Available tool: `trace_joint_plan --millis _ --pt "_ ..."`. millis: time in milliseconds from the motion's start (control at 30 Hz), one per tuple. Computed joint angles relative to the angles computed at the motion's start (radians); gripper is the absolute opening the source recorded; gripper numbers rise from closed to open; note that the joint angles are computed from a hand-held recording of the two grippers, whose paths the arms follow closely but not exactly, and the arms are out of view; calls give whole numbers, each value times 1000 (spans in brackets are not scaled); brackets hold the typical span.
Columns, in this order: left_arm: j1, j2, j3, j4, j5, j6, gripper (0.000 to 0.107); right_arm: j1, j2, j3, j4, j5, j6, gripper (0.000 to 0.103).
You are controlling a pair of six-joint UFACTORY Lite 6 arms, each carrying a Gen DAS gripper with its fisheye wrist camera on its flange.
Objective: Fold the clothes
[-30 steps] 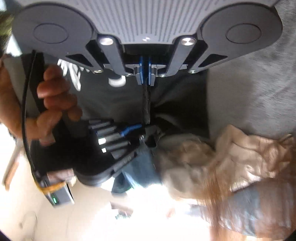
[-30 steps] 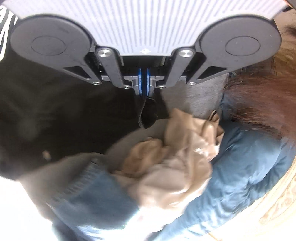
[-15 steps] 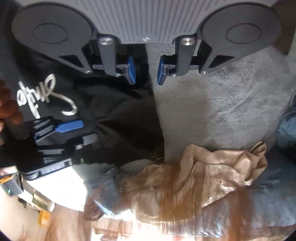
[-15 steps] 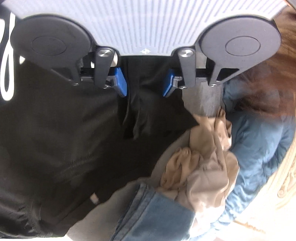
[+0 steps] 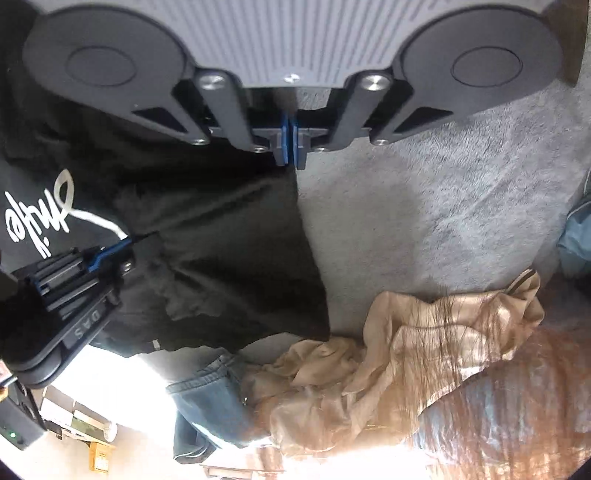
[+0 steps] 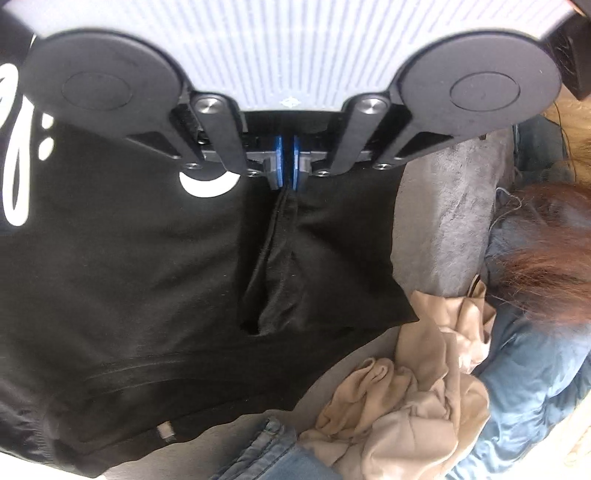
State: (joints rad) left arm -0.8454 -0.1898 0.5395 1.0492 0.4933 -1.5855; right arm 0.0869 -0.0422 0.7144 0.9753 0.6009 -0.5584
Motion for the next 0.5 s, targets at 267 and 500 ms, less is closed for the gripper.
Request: trace_joint_plan --millis 267,500 --pt "3 -28 -37 30 -17 6 3 43 -110 -28 -173 -69 129 16" --pt "15 -37 -45 22 -33 22 3 239 -210 -92 -93 -156 -182 16"
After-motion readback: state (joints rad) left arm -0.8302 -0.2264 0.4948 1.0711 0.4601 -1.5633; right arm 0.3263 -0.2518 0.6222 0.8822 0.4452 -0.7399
